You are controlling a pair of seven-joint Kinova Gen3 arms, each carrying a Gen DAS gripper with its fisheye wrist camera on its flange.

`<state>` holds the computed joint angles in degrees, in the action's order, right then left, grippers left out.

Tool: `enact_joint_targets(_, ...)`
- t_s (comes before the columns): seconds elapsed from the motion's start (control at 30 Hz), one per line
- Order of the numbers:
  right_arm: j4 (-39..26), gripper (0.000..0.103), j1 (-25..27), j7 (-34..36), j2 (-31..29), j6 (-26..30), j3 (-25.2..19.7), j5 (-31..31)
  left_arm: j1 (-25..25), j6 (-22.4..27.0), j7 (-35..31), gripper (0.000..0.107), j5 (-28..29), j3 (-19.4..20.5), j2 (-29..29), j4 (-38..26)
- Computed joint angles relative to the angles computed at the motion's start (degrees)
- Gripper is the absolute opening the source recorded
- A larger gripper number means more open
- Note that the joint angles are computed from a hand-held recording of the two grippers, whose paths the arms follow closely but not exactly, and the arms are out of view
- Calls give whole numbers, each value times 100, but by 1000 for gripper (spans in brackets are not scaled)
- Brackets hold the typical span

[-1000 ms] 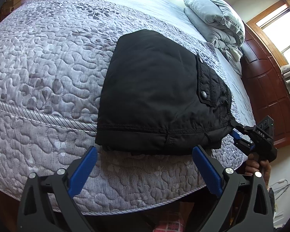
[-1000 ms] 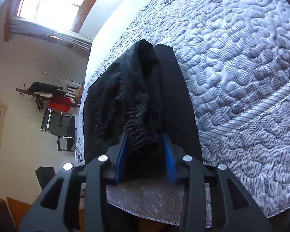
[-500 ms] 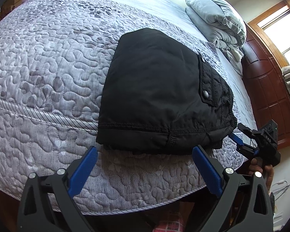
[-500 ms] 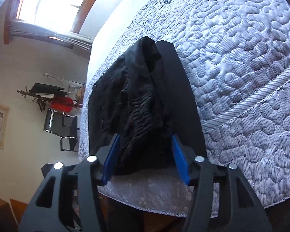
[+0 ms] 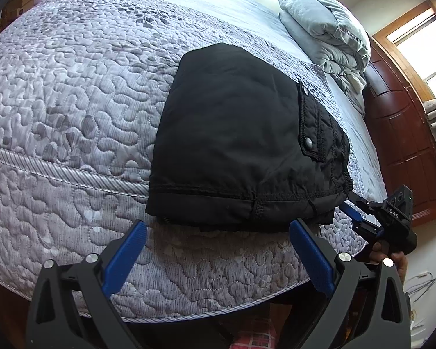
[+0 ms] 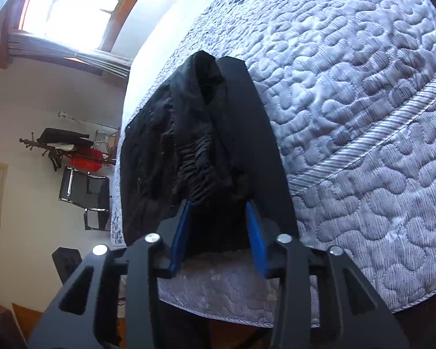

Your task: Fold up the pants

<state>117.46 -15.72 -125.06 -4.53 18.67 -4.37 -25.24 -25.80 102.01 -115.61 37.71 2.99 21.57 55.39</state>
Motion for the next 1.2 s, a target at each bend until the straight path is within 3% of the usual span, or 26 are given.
enact_joint_targets(0.13, -191, 33, 502, -400, 48, 238, -555, 539, 12, -83, -56, 99, -31, -12, -76, -16)
enact_joint_targets(0.23, -214, 33, 151, -819, 56, 264, -289, 889, 70, -172, -140, 99, -142, -32, -152, -47)
enact_joint_targets(0.4, -248, 34, 46, -773, 72, 334, -175, 868, 172, -251, -240, 99, -314, -52, -228, -173)
enact_joint_targets(0.67, -44, 35, -82, -203, -221, 34, 45, 258, 322, -406, -436, 99, -591, -56, -252, -423)
enact_joint_targets(1.0, -87, 42, -92, -133, -342, 72, 67, 270, 47, 253, 454, 99, -315, 188, 644, -1306)
enact_joint_targets(1.2, 76, 44, -207, 207, -338, -63, 257, -139, -436, 817, 1245, 99, 485, 629, 1446, -1673)
